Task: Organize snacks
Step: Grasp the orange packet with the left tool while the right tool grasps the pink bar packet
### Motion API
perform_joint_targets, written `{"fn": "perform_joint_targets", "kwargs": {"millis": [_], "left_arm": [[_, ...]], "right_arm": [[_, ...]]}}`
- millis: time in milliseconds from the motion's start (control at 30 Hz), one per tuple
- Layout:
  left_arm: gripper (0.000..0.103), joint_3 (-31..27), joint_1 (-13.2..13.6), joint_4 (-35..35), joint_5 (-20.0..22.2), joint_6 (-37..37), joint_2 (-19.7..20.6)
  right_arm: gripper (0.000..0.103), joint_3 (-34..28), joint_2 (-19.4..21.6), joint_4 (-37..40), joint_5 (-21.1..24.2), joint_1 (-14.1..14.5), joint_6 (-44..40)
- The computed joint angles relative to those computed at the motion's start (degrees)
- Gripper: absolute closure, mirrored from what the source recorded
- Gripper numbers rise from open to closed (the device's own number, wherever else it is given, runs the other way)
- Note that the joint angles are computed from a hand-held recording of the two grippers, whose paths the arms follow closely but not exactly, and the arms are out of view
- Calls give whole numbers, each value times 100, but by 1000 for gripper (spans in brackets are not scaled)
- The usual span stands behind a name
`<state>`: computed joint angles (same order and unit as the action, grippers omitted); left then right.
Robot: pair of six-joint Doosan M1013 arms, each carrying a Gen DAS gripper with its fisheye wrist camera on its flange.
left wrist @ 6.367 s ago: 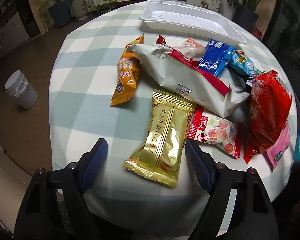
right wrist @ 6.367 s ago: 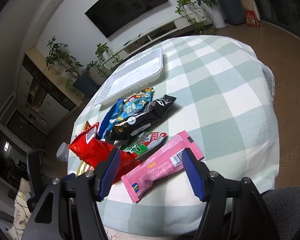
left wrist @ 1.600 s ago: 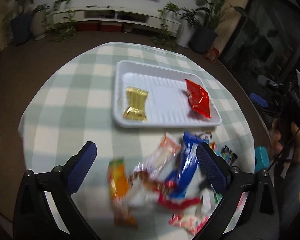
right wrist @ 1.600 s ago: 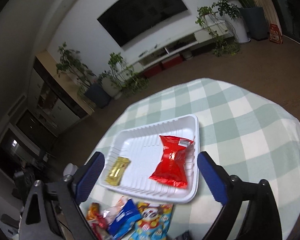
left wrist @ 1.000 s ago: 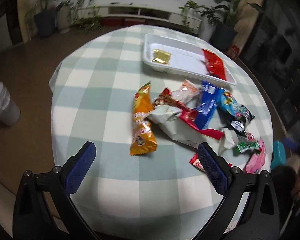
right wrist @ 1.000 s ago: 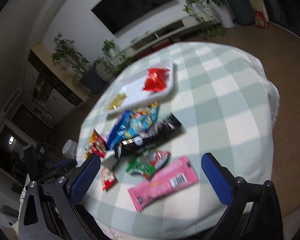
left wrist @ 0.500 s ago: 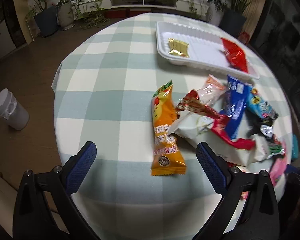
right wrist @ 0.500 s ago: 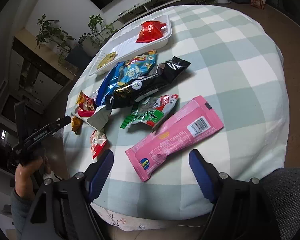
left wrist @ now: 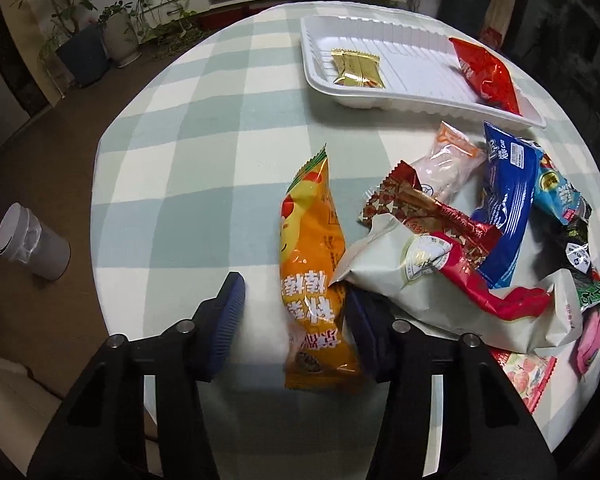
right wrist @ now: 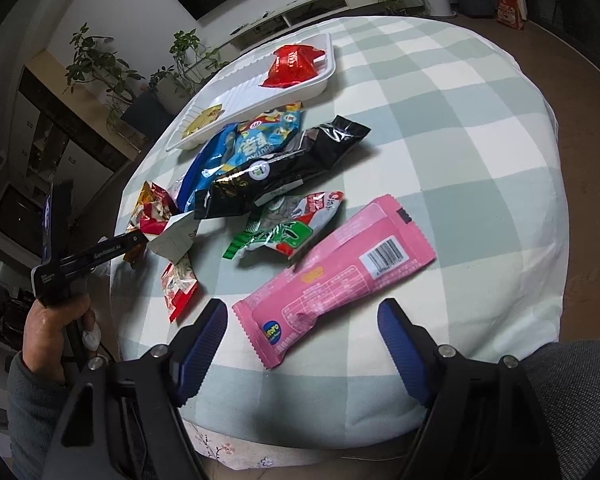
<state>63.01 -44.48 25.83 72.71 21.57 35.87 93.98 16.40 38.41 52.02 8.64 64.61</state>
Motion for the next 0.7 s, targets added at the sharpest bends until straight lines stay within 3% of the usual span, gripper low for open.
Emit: {"fn": "perform_joint_targets", "kwargs": {"millis": [133,367,567,700], "left_arm": [[78,247,24,59,-374,-233,-138],[79,675,0,163,-1043,-667,-403],[79,1119,-86,683,-1713,-1573,-716],[79,1179,-102,717,-1865,-1613,-757]], "right_arm": [[22,22,-17,-45,-78,21,71],[23,99,-78,-196,-366,74,365],[23,119,-107,-592,-585,177,805],[23,72,-83,-960,-675,306,1096]]}}
